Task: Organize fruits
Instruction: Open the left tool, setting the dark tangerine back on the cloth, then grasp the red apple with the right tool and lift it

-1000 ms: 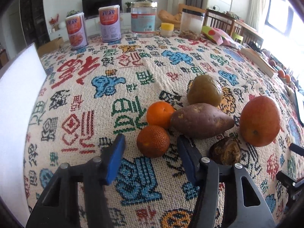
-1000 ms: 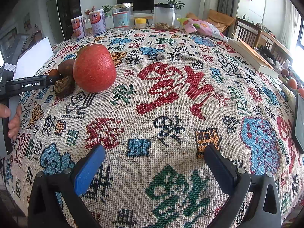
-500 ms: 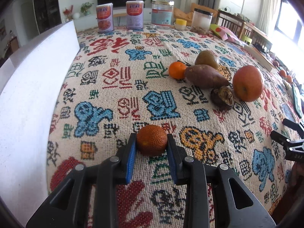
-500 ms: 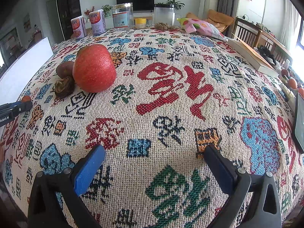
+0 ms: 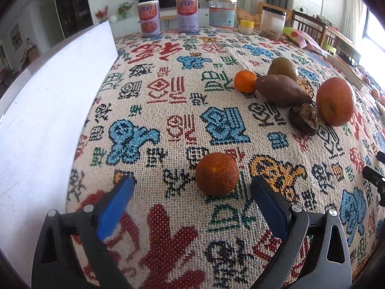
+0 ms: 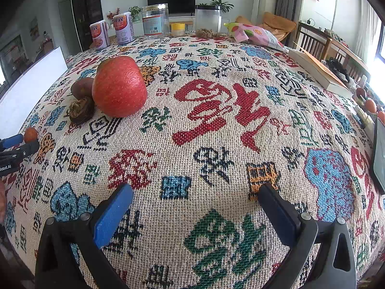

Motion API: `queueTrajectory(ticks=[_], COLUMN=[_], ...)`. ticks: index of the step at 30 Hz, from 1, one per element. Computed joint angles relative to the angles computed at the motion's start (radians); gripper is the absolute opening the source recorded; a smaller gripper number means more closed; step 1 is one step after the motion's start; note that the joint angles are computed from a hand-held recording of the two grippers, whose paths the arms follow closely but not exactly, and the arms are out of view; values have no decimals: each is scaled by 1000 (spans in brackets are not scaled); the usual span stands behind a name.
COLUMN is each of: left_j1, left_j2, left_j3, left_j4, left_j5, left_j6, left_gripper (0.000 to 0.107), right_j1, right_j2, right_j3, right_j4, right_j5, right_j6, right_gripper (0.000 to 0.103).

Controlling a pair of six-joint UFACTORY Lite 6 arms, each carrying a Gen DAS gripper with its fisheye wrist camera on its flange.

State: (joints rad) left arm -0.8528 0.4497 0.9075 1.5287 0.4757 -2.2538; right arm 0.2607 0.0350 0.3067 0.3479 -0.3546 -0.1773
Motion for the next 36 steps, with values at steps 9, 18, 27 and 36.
queueTrajectory(ticks=[9,18,27,36], left_j1=[1,2,1,1], left_j2=[6,5,6,6], left_j3=[5,3,4,2], left_j4=[-9,-6,-6,-5], left_j5=[-2,-3,-2,-2], left_j6=[3,1,0,-2], left_gripper=[102,102,102,102], right_j1=[0,1,71,215], right_j2=[0,2,-179,328], right_j3=[0,1,-20,610], right_j4=[-1,2,-32,644], right_j5=[0,-1,13,156], right_j6=[1,-1,71,-737], right_gripper=[103,103,103,87])
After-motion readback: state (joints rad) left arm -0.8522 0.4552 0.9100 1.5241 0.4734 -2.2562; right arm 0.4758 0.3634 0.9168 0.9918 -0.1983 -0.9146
